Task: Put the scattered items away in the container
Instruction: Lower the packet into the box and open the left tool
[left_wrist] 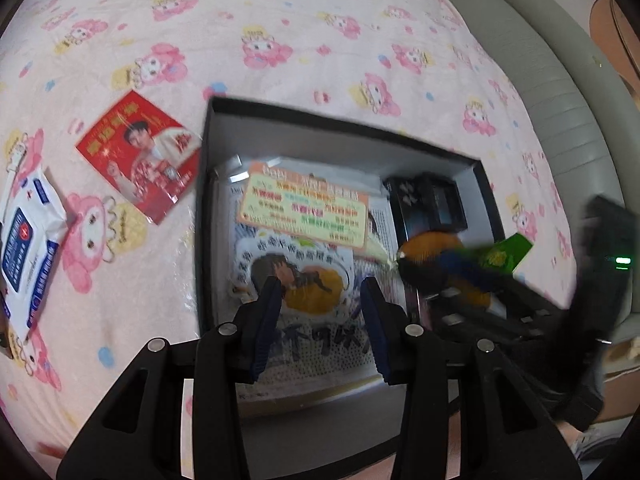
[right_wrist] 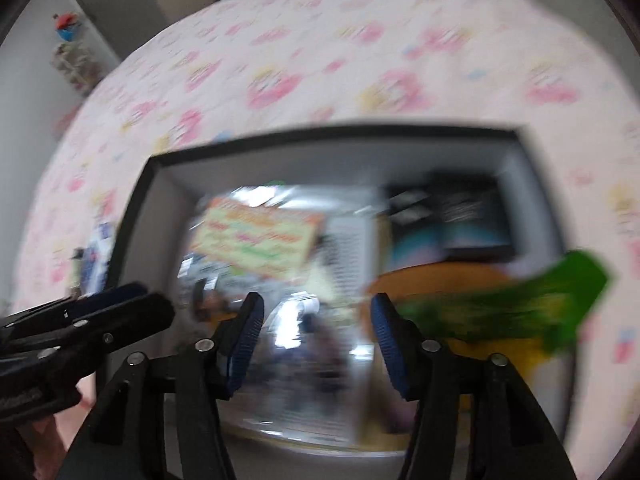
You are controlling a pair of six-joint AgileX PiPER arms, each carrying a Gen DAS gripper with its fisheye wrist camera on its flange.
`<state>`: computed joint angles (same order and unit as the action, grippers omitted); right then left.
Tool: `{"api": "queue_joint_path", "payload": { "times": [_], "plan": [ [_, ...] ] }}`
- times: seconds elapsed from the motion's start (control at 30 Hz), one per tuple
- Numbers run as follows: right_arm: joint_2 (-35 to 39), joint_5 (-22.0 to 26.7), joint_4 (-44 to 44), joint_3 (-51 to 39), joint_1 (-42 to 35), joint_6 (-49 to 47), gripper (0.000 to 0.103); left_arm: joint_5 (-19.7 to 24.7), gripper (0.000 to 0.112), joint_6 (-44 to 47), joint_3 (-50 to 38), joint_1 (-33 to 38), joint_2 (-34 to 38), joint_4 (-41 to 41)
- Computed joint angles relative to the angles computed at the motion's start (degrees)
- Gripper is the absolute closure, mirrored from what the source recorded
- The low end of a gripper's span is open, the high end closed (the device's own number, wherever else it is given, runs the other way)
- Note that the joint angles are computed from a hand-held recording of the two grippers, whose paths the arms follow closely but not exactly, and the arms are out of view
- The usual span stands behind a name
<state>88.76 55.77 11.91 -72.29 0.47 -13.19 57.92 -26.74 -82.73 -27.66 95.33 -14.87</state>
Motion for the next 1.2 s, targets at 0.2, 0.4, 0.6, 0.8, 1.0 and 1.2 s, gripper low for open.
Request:
{"api": "queue_joint_path", "payload": {
  "times": [0.2, 0.4, 0.6, 0.8, 1.0, 1.2],
  "plan": [
    [-2.1, -2.1, -2.3, 0.5, -0.9, 1.8, 0.047, 6.0, 0.064, -1.0, -5.8, -6.1, 4.5, 7.4],
    [-0.9, 0.3, 5.5, -1.4, -3.8, 0.8, 0.047, 8.8, 0.070, 2.8, -6.8, -8.0, 5.6, 3.9],
    [0.2, 2.1, 8.0, -1.1, -3.7, 0.3, 0.047, 10.2, 0.072, 0.7, -8.6, -10.2, 10.3, 6.5],
    [1.7, 1.6, 4.2, -1.4, -1.3, 2.5, 0.047, 9.6, 0.076, -0.8, -10.3, -7.6, 12.2, 7.6],
    [2.1, 0.2, 1.6, -1.0, 0.0, 3.6, 0.044, 9.0, 0.082, 0.2, -11.5, -5.6, 12.7, 7.1],
    [1.8, 0.2, 3.1, -0.8, -0.9, 2.1, 0.044, 5.9, 0.079, 2.7, -4.8, -7.1, 5.9, 6.3]
  ]
}}
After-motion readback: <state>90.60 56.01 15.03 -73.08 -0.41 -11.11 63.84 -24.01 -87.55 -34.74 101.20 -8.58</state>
